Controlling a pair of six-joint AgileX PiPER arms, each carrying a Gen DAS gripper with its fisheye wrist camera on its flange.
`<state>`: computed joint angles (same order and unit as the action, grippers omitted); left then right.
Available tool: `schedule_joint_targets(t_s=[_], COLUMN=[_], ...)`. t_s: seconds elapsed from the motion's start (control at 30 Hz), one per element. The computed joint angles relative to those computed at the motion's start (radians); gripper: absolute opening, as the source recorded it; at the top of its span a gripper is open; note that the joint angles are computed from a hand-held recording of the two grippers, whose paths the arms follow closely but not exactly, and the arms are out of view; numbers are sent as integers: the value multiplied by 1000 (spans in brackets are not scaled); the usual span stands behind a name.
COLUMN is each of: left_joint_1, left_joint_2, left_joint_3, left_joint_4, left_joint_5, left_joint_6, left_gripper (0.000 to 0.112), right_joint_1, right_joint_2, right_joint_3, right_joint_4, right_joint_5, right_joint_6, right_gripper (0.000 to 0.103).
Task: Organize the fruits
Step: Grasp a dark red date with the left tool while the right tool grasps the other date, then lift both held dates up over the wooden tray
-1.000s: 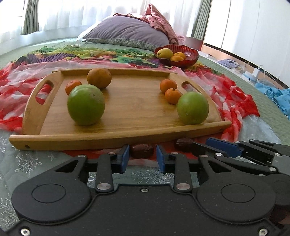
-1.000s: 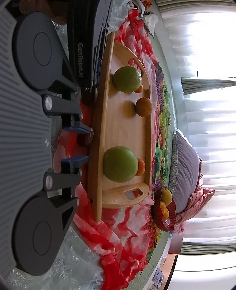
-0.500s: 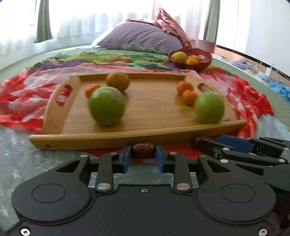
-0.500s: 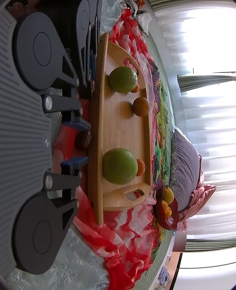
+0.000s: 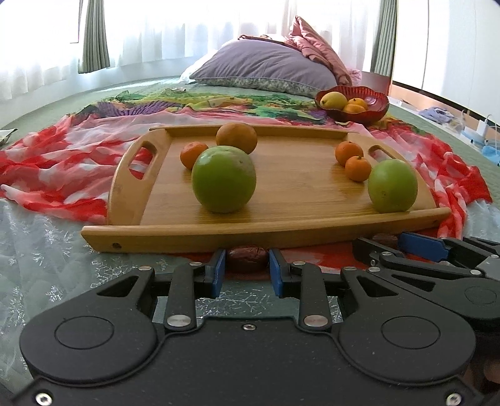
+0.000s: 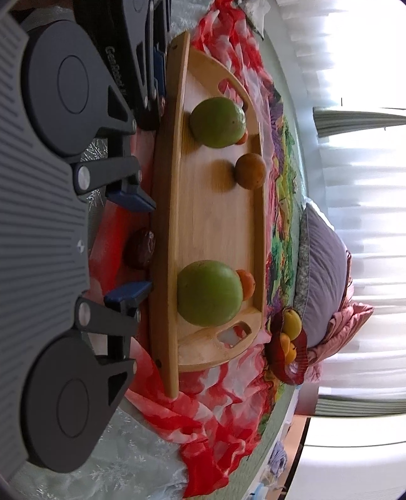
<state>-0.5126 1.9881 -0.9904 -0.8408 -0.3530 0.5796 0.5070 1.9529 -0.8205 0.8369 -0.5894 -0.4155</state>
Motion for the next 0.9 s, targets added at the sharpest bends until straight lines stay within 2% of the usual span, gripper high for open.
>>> schedule_joint_targets(t_s=[0.1, 0.2, 0.37, 0.9], left_joint_1=[3, 7, 6, 10], left_joint_2=[3, 3, 2, -39], left_joint_3=[0, 3, 6, 37], left_joint_4=[2, 24, 28, 44], left_joint_5=[-5, -4, -6, -24], left_joint_6=[-3, -23, -30, -47], left_gripper=[28, 28, 28, 28], right_joint_1=[0, 8, 10, 36], right_joint_2=[10, 17, 21, 4], right_joint_3=[-8, -18, -27, -14], right_joint_4=[4, 41, 50, 68], right_joint_5=[-3, -10, -2, -15], right_joint_6=[11, -9, -22, -47], right_gripper=[66, 49, 38, 35])
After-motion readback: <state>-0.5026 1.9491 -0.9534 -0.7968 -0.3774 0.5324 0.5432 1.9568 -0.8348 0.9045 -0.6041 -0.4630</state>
